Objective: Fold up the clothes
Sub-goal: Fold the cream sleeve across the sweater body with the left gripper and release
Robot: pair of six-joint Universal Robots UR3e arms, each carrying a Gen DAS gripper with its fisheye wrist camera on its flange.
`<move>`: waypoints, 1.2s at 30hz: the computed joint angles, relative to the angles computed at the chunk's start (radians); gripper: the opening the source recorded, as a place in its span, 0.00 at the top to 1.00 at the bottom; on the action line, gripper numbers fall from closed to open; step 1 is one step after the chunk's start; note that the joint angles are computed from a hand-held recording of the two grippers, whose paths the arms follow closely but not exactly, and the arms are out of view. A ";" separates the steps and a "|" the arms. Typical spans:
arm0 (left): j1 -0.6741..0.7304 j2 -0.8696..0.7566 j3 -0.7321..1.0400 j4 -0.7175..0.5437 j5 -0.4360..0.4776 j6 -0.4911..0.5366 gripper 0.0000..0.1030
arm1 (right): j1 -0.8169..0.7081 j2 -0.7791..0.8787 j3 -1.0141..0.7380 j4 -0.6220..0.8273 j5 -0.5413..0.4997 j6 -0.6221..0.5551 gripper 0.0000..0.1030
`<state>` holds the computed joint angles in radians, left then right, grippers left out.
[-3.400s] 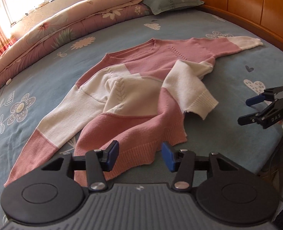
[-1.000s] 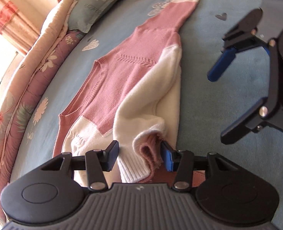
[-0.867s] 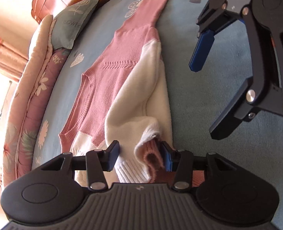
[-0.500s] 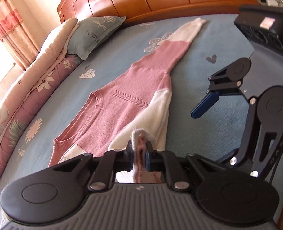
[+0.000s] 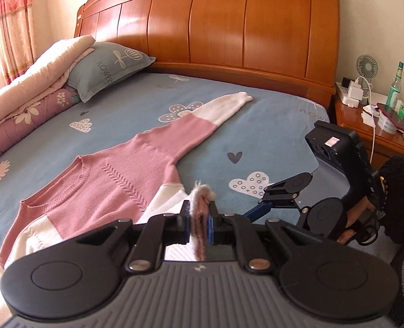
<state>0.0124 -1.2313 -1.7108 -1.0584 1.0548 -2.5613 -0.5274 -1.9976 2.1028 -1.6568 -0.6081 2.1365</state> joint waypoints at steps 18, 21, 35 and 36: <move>-0.347 -0.297 0.054 0.268 0.056 -0.252 0.91 | -0.704 -0.236 -0.134 0.840 -0.148 -0.604 0.00; -0.393 -0.354 0.087 0.283 0.065 -0.260 0.91 | -0.749 -0.228 -0.152 0.861 -0.149 -0.633 0.00; -0.307 -0.225 -0.062 0.176 0.142 -0.246 0.97 | -0.621 0.018 -0.191 0.811 -0.116 -0.453 0.00; -0.285 -0.194 -0.086 0.155 0.160 -0.244 0.96 | -0.577 0.049 -0.188 0.786 -0.111 -0.417 0.00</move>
